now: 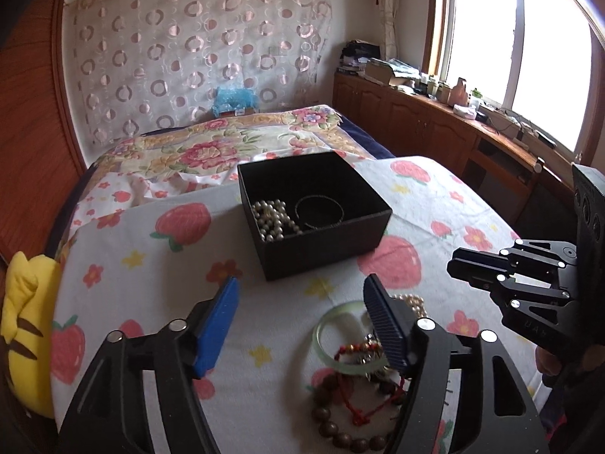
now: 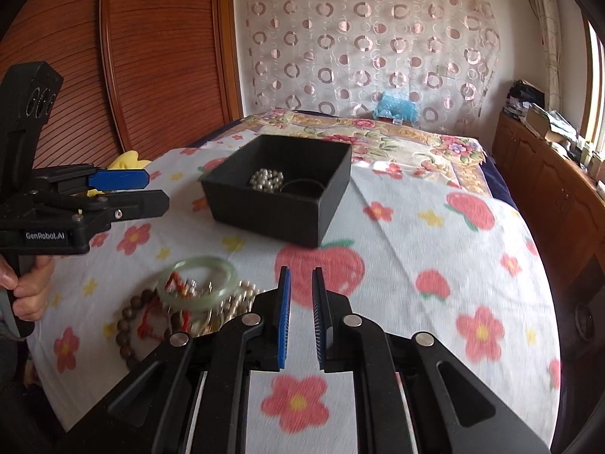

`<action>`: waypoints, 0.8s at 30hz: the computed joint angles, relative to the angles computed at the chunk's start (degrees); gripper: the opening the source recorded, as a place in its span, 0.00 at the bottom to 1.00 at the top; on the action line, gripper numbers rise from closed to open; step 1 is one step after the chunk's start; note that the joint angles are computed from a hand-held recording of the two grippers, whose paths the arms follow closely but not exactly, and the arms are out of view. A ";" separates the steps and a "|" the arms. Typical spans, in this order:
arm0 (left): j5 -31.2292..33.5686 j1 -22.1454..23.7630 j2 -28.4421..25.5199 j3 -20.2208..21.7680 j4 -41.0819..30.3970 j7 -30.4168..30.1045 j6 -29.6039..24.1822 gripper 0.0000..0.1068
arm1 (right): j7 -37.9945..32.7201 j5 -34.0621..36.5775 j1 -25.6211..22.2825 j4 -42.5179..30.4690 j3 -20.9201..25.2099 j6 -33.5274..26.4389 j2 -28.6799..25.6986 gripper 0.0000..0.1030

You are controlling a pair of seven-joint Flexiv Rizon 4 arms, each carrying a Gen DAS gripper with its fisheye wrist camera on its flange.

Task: Organize jewelry
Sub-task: 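Move both tools back to the jewelry pile, left tool over the jade bangle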

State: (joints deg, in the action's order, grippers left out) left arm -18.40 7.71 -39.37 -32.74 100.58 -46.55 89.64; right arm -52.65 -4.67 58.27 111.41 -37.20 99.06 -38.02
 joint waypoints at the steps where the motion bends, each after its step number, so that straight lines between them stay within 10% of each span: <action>1: 0.19 -0.28 0.10 0.31 0.36 -0.06 0.30 0.74 | 0.17 0.39 0.75 0.74 -0.50 0.43 0.02 0.22; 13: -1.89 -3.49 -0.44 2.54 0.37 -0.07 -4.47 0.79 | -1.43 7.46 8.07 7.34 -4.49 3.35 0.52 0.29; 24: -3.41 -12.70 -2.43 13.47 -6.30 -3.05 -12.90 0.80 | -2.91 10.29 9.59 8.46 -5.78 4.07 0.80 0.33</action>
